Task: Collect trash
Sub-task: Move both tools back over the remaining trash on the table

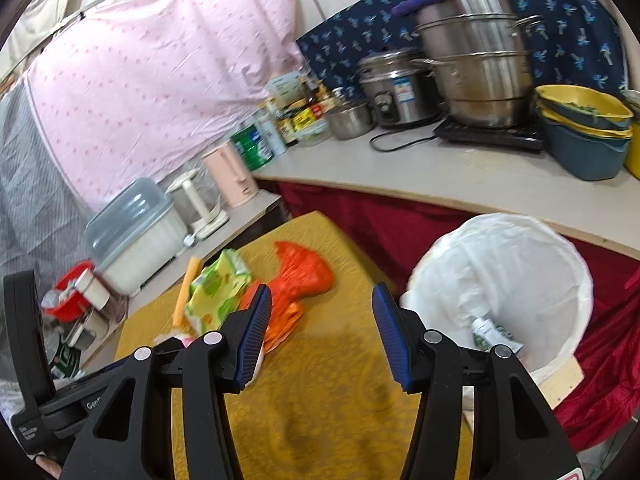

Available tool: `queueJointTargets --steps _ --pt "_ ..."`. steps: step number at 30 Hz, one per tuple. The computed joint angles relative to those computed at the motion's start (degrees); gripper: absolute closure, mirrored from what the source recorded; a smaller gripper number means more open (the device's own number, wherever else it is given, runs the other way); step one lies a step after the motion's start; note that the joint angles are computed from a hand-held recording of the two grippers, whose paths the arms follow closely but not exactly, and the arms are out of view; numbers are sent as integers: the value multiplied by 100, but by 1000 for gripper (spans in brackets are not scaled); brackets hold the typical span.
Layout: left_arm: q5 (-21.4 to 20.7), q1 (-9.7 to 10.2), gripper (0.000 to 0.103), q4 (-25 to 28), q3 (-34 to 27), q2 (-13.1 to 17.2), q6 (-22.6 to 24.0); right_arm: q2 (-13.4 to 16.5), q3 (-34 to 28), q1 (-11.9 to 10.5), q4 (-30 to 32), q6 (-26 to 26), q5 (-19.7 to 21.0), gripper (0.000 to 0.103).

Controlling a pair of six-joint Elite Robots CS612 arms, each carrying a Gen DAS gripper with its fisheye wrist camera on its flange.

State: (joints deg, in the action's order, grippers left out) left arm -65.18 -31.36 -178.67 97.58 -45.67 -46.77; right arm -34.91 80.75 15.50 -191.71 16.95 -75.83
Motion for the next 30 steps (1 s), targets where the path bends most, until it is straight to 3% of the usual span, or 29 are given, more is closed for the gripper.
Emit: queueJointTargets --steps 14,30 --pt "31 458 19 82 735 -225 -888 427 -676 507 1184 -490 268 50" --pt "-861 1134 19 -258 537 217 -1177 1113 -1790 775 2401 -618 226 49"
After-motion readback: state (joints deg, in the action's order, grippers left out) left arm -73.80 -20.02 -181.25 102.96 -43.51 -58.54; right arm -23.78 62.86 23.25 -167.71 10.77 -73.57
